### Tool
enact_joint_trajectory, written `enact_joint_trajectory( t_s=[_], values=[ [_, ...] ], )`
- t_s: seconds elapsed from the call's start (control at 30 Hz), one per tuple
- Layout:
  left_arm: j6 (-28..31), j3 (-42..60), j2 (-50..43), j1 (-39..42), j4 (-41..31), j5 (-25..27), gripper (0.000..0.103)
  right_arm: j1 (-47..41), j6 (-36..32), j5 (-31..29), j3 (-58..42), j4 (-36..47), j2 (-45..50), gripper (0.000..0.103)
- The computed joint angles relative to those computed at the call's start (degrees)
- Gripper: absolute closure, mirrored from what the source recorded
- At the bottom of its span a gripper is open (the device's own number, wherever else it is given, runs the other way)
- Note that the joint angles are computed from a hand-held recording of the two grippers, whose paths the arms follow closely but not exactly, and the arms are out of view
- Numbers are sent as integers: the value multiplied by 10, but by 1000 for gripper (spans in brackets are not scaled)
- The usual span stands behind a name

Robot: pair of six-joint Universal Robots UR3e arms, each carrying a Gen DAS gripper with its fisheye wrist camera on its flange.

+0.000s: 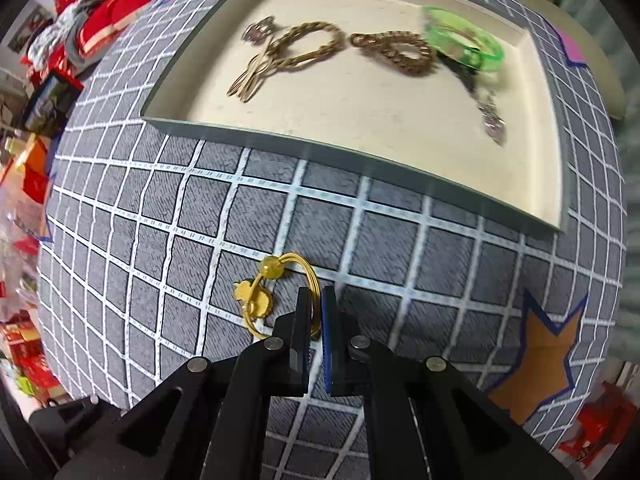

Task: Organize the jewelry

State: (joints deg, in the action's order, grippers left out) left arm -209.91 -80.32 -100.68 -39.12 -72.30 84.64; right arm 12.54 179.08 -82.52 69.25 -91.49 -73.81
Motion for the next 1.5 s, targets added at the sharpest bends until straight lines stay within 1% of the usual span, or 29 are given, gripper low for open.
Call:
enact_joint_trajectory(
  t_s=[0.17, 0.2, 0.27, 0.3, 0.33, 0.43, 0.53, 0.63, 0.73, 0.9, 1.07, 1.1, 1.13, 1.17, 1.2, 1.23, 1.33, 1.4, 1.43, 1.47, 1.5],
  values=[
    [-13, 20, 1, 22, -4, -18, 75, -47, -3, 27, 39, 16, -57, 98],
    [-14, 27, -1, 25, -6, -19, 75, -66, -16, 33, 58, 17, -75, 98],
    [-7, 21, 9, 36, -5, -22, 75, -88, -23, 43, 73, 27, -99, 98],
    [-2, 29, 6, 41, -8, -22, 75, -107, -37, 49, 99, 20, -114, 98],
    [3, 37, 4, 46, -11, -22, 75, -113, -37, 53, 102, 22, -120, 98],
    [21, 16, 24, 62, -5, -25, 75, -142, -52, 65, 114, 41, -151, 98],
    [55, -38, 78, 98, 0, -35, 75, -163, -62, 76, 106, 65, -167, 98],
    [85, -73, 125, 132, -9, -48, 75, -161, -51, 83, 98, 68, -167, 98],
    [95, -72, 136, 145, -15, -50, 75, -185, -67, 91, 87, 94, -183, 98],
    [99, -44, 124, 152, -20, -46, 75, -197, -73, 95, 69, 110, -181, 98],
    [101, -27, 114, 156, -24, -41, 75, -216, -70, 91, 101, 118, -173, 96],
    [103, -26, 114, 158, -25, -41, 75, -214, -68, 87, 112, 112, -174, 95],
    [103, -25, 112, 157, -25, -41, 75, -211, -67, 81, 124, 101, -175, 89],
    [105, -25, 111, 156, -26, -39, 75, -206, -65, 78, 134, 91, -175, 75],
    [106, -25, 111, 156, -28, -39, 75, -200, -62, 74, 145, 77, -176, 64],
    [106, -26, 110, 155, -29, -38, 75, -195, -58, 73, 154, 62, -179, 49],
    [104, -28, 110, 153, -32, -37, 75, -176, -55, 71, 162, 35, -171, 48],
    [103, -27, 108, 152, -34, -36, 75, -150, -49, 49, 159, 18, -149, 49],
    [102, -24, 106, 150, -35, -34, 75, -142, -46, 40, 157, 14, -140, 51],
    [102, -23, 106, 150, -37, -32, 75, -132, -42, 27, 155, 10, -129, 56],
    [101, -22, 106, 150, -38, -32, 75, -126, -38, 21, 155, 9, -122, 59]
  ],
)
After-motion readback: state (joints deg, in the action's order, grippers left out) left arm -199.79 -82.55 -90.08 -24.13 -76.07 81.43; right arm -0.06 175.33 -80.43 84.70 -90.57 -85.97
